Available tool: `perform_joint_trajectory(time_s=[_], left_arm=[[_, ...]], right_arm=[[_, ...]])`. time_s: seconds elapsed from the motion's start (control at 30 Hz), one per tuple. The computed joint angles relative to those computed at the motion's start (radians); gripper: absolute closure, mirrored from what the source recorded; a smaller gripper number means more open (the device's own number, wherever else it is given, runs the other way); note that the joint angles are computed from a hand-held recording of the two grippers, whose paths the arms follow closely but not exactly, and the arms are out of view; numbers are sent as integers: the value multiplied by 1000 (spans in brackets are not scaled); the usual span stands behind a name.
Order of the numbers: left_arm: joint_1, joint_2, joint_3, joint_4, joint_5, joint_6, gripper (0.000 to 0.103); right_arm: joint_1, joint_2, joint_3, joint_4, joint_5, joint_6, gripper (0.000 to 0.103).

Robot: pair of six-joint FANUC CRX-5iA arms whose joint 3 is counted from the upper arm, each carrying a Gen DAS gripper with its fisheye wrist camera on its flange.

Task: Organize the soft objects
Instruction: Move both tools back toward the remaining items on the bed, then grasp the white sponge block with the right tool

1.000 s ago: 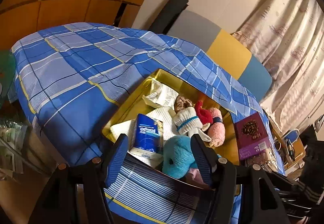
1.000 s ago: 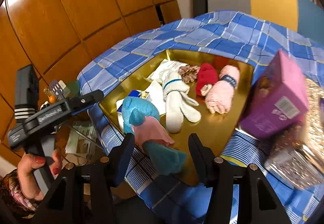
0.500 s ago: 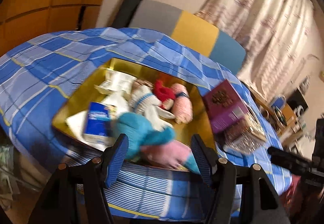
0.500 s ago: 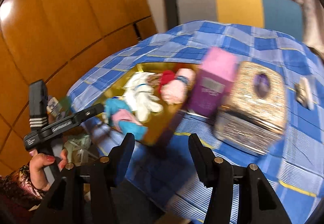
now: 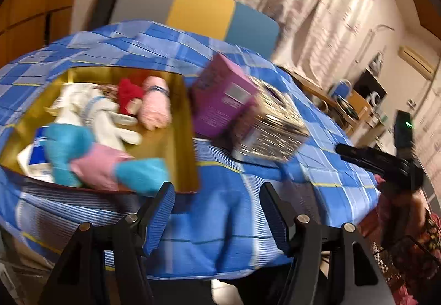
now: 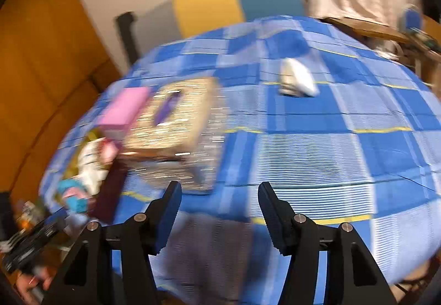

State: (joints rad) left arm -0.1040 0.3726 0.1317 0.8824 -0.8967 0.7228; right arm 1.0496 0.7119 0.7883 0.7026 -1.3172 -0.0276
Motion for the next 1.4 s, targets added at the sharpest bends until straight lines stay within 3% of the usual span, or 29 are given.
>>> perform_joint_trajectory(time_s=[0.13,0.3,0.6,0.87,1.17,1.37,1.4], left_arm=[[-40,9,30,-25,-45,-5,38],[-81,38,93,-57,-99,19,38],[-146,122,251,-128,-168,103,38],[-187,234,444,-162,-243,177,38],[-181,293,560,-172,-279,249,38],[-176,326,615,-177,-284,297,38],[-177,331,622,-176,-286,303,38]], right_arm=[[-30,-52,-92,-34,-26,-67,44],[-75,-56,-103,-95,-55,-26,41],[-156,-72,-151,-118,0,50,38],[-270,-60,-132,-135,114,143,32],[-420,40,19,-235,190,181,29],[-464,17,-60,-308,322,110,31],[-462,1,-97,-284,352,88,37]])
